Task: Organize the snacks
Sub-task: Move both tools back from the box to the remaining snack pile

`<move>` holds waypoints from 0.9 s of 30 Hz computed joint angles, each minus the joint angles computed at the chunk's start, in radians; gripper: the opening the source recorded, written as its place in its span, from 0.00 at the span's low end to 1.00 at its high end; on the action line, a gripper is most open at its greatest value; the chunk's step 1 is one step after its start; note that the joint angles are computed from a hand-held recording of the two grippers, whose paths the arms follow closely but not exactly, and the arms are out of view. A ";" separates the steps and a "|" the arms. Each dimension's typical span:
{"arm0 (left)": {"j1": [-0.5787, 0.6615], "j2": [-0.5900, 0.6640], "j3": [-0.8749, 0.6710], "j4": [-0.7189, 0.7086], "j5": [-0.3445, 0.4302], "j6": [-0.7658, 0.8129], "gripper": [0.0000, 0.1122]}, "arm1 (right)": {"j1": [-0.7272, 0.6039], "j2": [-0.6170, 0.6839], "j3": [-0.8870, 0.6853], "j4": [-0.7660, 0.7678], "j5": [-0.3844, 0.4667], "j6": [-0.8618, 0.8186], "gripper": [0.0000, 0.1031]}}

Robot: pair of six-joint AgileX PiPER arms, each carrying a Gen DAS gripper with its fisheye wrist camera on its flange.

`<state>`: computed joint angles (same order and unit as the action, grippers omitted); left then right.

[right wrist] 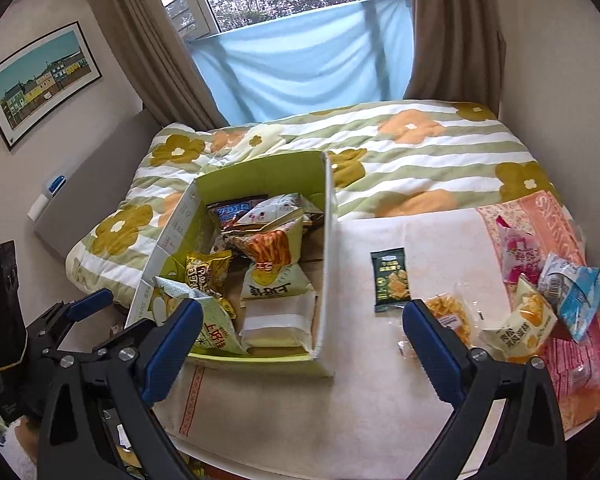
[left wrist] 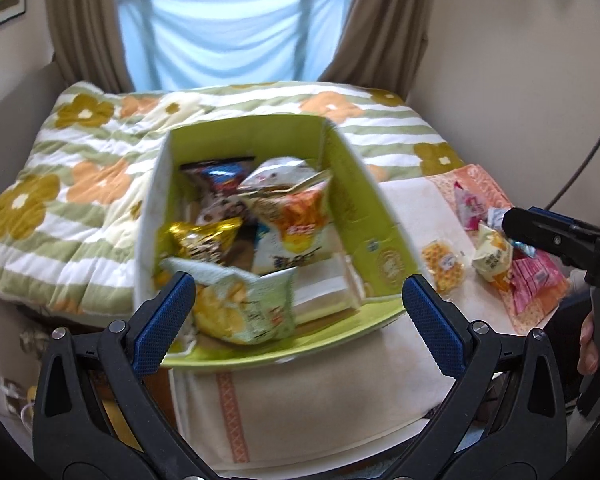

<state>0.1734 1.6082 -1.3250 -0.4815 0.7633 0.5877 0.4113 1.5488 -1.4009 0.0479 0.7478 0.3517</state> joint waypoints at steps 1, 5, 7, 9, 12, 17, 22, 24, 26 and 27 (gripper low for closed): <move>-0.033 0.002 -0.008 0.016 -0.001 -0.028 0.91 | -0.042 -0.018 0.011 0.036 0.008 -0.050 0.97; -0.182 0.008 -0.028 0.115 -0.030 -0.179 0.91 | -0.199 -0.057 0.014 0.123 0.072 -0.253 0.97; -0.268 0.027 -0.057 0.180 -0.035 -0.279 0.91 | -0.283 -0.052 -0.012 0.150 0.126 -0.366 0.97; -0.350 0.055 -0.096 0.233 -0.030 -0.366 0.91 | -0.380 -0.036 -0.048 0.189 0.185 -0.497 0.97; -0.467 0.117 -0.174 0.314 -0.005 -0.479 0.91 | -0.518 0.011 -0.118 0.265 0.277 -0.717 0.97; -0.657 0.275 -0.338 0.398 0.044 -0.604 0.91 | -0.688 0.110 -0.224 0.346 0.352 -0.970 0.97; -0.772 0.466 -0.561 0.458 0.139 -0.691 0.91 | -0.782 0.229 -0.305 0.377 0.351 -1.083 0.97; -0.795 0.542 -0.654 0.455 0.183 -0.691 0.91 | -0.799 0.273 -0.318 0.374 0.342 -1.115 0.97; -0.813 0.624 -0.764 0.462 0.246 -0.696 0.91 | -0.817 0.325 -0.338 0.381 0.357 -1.149 0.97; -0.820 0.666 -0.823 0.466 0.283 -0.698 0.91 | -0.821 0.349 -0.353 0.379 0.370 -1.154 0.97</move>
